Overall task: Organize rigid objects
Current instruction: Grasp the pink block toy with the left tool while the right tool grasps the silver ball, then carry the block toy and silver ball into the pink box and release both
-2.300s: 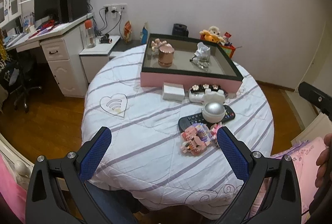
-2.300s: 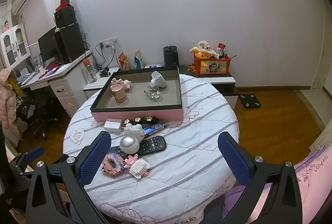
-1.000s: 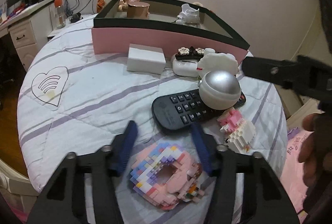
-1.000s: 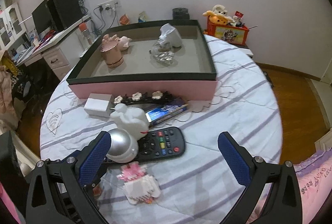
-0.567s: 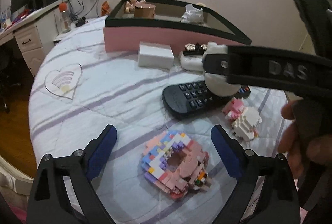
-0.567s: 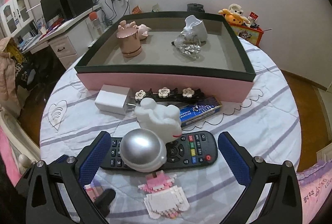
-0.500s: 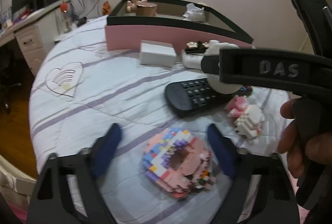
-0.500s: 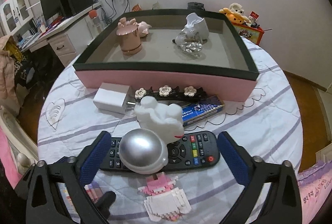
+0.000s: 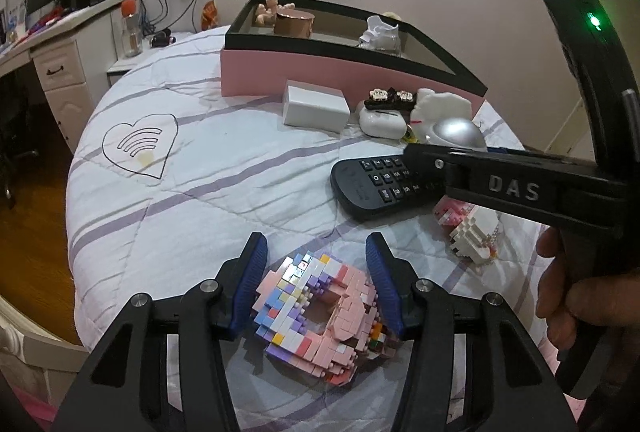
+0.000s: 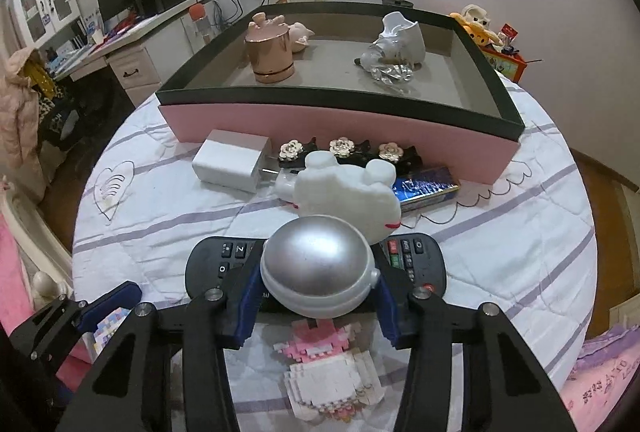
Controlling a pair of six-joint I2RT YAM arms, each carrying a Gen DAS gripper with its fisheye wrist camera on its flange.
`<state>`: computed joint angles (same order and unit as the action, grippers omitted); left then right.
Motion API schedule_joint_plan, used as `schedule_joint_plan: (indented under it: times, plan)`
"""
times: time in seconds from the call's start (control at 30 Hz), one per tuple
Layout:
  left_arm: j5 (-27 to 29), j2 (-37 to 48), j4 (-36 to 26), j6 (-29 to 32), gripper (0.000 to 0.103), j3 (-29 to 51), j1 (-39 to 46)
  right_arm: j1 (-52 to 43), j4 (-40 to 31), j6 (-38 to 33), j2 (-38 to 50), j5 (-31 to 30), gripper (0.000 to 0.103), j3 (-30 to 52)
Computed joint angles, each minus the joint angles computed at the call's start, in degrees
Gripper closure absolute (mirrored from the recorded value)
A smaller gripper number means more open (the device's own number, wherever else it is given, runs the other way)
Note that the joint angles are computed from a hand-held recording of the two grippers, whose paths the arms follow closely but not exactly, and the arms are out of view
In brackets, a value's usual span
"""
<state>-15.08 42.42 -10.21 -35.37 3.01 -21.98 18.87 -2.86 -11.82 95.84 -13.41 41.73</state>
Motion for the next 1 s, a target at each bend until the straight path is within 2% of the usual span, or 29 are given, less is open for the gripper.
schedule_joint_plan:
  times: [0.27,0.5,0.6,0.73,1.0]
  plan:
    - [1.12,-7.18,-7.7,2.02,0.051,2.3,3.09,-2.83,-3.08,-0.82,-3.92,-3.68,0.054,0.2]
    - [5.39,-7.77,-10.59,9.02,0.051,8.45,11.29,-4.93,-5.99,-1.24,-6.22,-5.71,0.054,2.79]
    - [8.06,-4.71,-9.2,13.06,0.051,12.51,15.86,-5.67,-7.49,-1.48,-6.18,-6.42,0.054,5.53]
    - [11.78,3.52,-5.16,18.31,0.051,19.53,22.14,-6.33,-9.52,-1.8,-5.15,-6.48,0.054,10.82]
    - [15.28,22.32,2.31,23.23,0.051,31.78,27.52,-5.92,-13.47,-1.85,2.16,-5.58,0.054,24.89]
